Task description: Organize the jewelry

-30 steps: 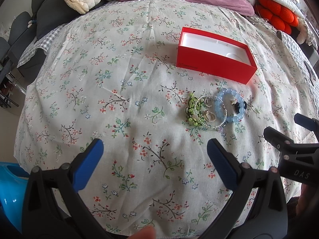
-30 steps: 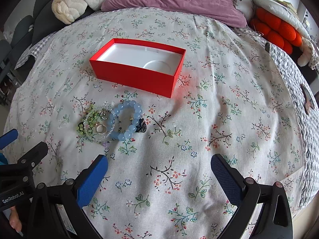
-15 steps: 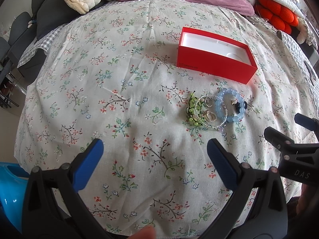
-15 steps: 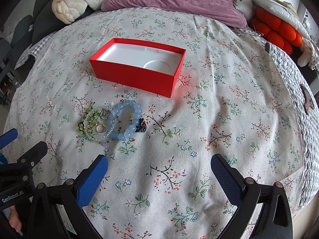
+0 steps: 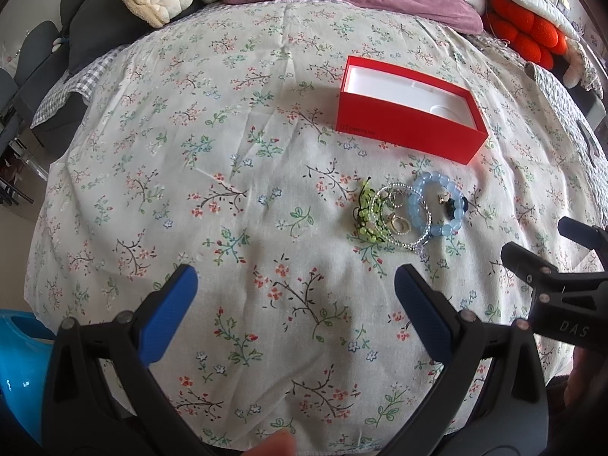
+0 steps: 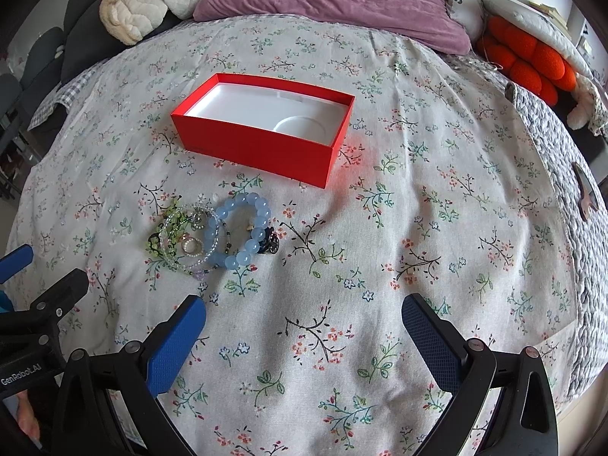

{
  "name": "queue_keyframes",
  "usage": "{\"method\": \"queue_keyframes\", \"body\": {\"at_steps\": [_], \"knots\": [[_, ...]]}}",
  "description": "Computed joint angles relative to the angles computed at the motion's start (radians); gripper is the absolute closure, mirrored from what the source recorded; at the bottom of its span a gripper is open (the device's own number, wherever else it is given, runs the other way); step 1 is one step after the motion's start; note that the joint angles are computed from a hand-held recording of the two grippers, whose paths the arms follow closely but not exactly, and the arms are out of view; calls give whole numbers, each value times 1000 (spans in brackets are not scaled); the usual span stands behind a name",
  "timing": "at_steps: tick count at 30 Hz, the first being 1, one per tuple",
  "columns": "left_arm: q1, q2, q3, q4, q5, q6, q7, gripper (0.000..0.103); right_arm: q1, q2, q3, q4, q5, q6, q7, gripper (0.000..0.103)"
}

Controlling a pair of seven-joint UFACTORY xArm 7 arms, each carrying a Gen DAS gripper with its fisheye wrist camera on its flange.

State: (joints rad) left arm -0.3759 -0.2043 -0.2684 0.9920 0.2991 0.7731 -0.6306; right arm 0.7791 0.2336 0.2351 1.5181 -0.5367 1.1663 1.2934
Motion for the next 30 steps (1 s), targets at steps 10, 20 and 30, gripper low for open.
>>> {"method": "queue_keyframes", "body": {"at_steps": [10,20,30], "knots": [[12,50,49,39,-88,6,127,4,-43,-26,-9,-25,26,-78,-63,0],[10,158,91,126,-354,-31,415,16,-169,-45,-10,-137,259,-366,-185,20],[15,306,81,265,-487,21,540,51,-169,87,-34,-41,342,-406,-255,51]]}}
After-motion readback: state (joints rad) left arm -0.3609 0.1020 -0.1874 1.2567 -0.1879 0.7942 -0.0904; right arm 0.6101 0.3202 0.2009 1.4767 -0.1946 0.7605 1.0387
